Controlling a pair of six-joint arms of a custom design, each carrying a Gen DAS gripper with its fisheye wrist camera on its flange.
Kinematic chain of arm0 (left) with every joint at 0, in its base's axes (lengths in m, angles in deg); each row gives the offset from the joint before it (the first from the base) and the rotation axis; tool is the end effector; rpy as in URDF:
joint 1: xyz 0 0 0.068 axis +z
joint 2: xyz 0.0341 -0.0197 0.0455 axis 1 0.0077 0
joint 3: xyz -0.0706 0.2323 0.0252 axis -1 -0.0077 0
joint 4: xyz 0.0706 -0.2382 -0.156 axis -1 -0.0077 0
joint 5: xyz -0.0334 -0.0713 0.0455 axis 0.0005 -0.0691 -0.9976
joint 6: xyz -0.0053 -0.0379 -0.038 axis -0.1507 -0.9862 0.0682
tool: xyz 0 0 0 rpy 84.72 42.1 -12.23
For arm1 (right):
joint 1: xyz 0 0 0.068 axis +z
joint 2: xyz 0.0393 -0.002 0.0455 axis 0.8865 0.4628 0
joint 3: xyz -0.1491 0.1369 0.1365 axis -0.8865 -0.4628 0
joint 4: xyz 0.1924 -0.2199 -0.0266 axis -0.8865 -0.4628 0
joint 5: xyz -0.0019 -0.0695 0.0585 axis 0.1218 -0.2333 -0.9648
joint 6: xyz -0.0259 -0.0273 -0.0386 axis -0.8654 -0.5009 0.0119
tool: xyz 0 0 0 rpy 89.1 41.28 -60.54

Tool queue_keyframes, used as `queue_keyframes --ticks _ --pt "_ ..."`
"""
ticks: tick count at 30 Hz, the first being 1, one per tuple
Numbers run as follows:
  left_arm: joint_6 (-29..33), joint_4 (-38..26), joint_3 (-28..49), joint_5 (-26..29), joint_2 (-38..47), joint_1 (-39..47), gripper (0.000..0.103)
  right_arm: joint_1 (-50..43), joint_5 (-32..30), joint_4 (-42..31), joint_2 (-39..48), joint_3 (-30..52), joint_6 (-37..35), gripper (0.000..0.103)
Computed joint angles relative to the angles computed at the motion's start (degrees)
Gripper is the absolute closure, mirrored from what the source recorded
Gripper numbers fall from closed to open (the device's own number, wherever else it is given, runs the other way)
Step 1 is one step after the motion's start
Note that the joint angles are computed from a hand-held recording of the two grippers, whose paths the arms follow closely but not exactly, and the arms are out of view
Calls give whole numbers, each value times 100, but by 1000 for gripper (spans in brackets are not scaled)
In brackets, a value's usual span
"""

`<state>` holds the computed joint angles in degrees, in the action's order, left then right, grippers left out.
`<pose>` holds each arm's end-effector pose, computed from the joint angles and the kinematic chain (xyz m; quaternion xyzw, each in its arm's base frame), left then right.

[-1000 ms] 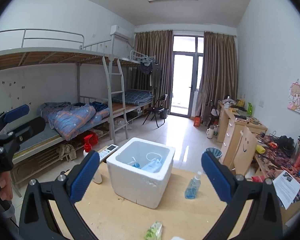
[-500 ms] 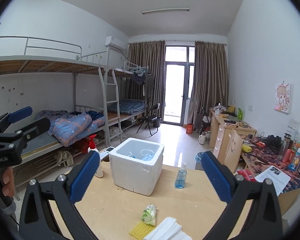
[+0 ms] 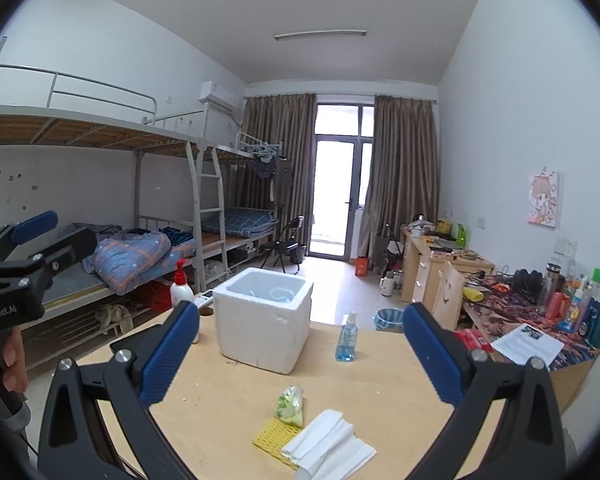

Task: Organize soft objects
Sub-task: 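Move both tools back toward the white tissues on the table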

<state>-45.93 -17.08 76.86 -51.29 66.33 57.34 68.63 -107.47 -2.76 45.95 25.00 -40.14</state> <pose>0.2776 -0.1467 0.2225 -0.0441 0.7175 0.0784 0.6907 0.3443 0.0497 0.2031 -0.1965 0.7283 0.1292 0.6437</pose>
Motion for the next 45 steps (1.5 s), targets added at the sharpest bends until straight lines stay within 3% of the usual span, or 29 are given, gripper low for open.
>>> queue_keyframes --ticks 9,18,23,33,45 --pt "-356 1266 -554 530 715 10 1 -33 272 1037 363 -730 165 0" --pt "-345 2416 -706 339 1627 -94 1 -230 71 1615 825 -1023 474 0" --pt "-533 2363 -670 424 1846 -100 1 -257 99 1654 1132 -952 476 0" --pt "-579 2841 -632 333 2554 -124 1 -347 66 1869 1738 -826 433 0" --pt "-901 2249 -235 787 3018 102 1 -325 103 1408 2419 -195 313 0"
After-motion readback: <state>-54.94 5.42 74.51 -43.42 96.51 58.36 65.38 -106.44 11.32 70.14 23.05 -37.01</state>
